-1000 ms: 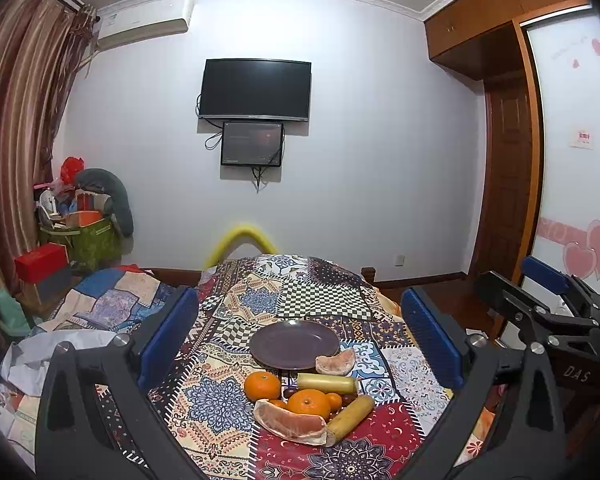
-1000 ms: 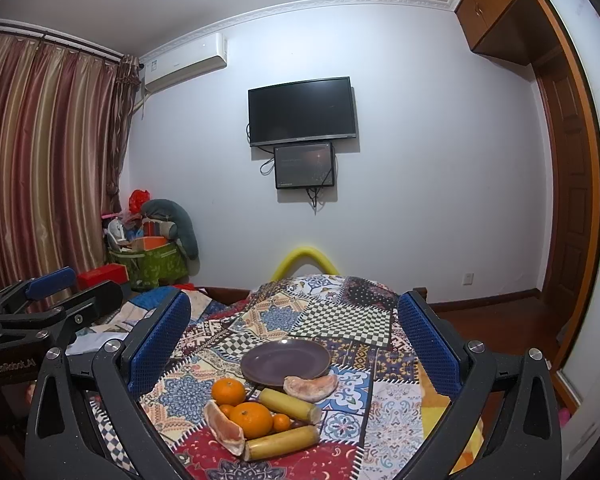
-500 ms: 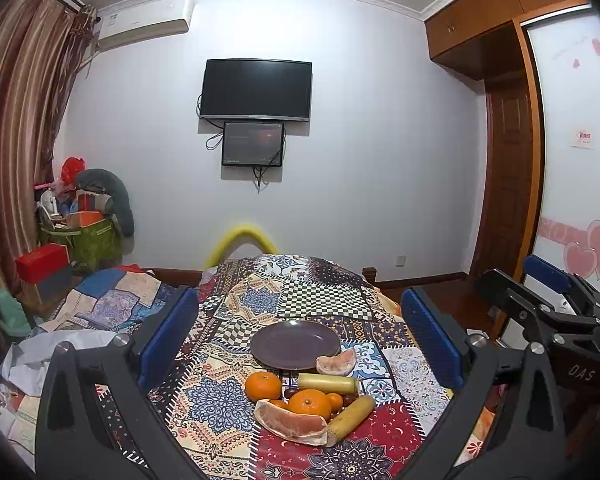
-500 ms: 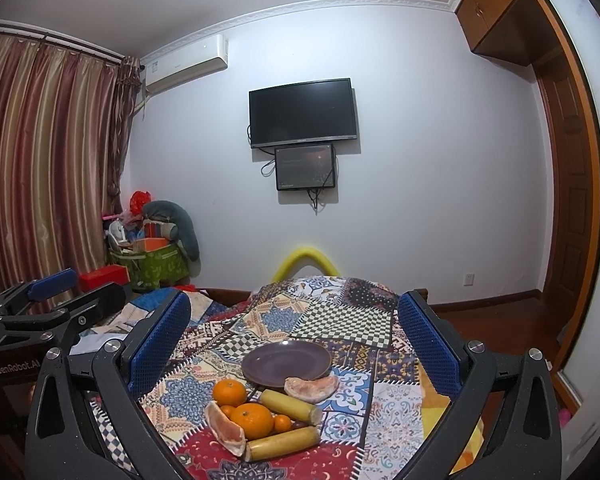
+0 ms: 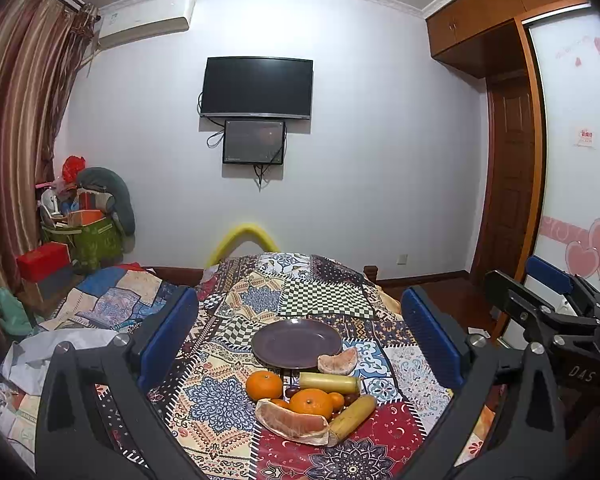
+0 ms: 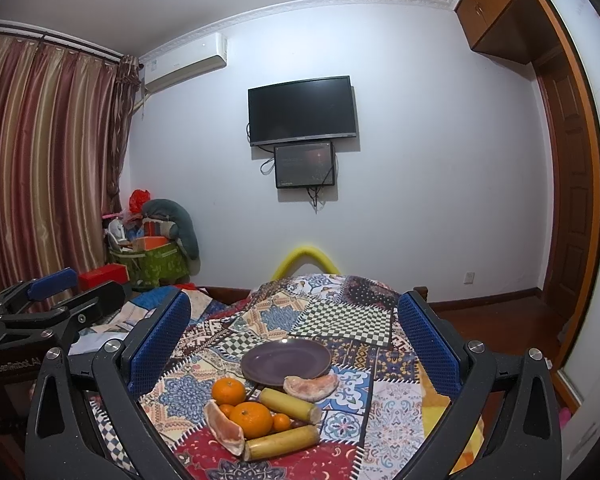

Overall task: Organize fruits
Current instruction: 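Move left tool toward pomelo segment while right tool approaches yellow cylindrical fruit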

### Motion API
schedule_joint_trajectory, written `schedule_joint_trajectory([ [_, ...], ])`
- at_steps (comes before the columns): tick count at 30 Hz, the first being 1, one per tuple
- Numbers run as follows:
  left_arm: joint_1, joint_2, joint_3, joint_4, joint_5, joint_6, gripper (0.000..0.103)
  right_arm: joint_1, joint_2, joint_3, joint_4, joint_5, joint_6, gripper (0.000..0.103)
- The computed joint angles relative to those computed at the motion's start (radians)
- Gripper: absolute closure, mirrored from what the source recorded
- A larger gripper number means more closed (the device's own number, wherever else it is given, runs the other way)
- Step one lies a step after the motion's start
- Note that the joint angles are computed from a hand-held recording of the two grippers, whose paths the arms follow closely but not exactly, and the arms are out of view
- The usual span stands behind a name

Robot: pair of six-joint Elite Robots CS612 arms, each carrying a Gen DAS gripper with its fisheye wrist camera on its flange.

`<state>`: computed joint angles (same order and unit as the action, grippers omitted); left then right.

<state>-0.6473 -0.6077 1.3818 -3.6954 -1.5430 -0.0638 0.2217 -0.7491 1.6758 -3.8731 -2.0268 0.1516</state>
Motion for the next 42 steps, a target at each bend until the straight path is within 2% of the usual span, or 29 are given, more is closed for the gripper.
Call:
schedule_joint_trajectory([
  [4,0.002,0.005,-0.008,0.024,-0.013,0.004,0.0,-0.003,0.003,-0.004,0.036,-0.007,0.014,0.0],
  [8,0.003,0.018,-0.03,0.08,-0.011,-0.001,0.0,-0.014,0.005,0.001,0.087,0.015,0.035,0.0],
  [15,0.005,0.061,-0.101,0.259,0.008,-0.019,0.004,-0.029,0.022,-0.001,0.204,0.016,0.038,0.0],
  [21,0.009,0.099,-0.164,0.422,-0.012,-0.023,0.006,-0.045,0.025,0.004,0.314,0.056,0.07,0.0],
  [30,0.002,0.155,-0.254,0.647,-0.019,-0.042,0.006,-0.063,0.032,0.016,0.399,0.081,0.106,0.0],
  [36,-0.006,0.191,-0.309,0.764,0.004,-0.033,0.006,-0.077,0.037,0.019,0.448,0.132,0.122,0.001],
  [40,-0.005,0.211,-0.338,0.804,0.022,-0.024,0.006,-0.084,0.041,0.014,0.473,0.178,0.125,0.001],
  [42,0.004,0.215,-0.342,0.805,-0.01,-0.026,0.006,-0.087,0.044,0.009,0.488,0.205,0.125,0.001],
])
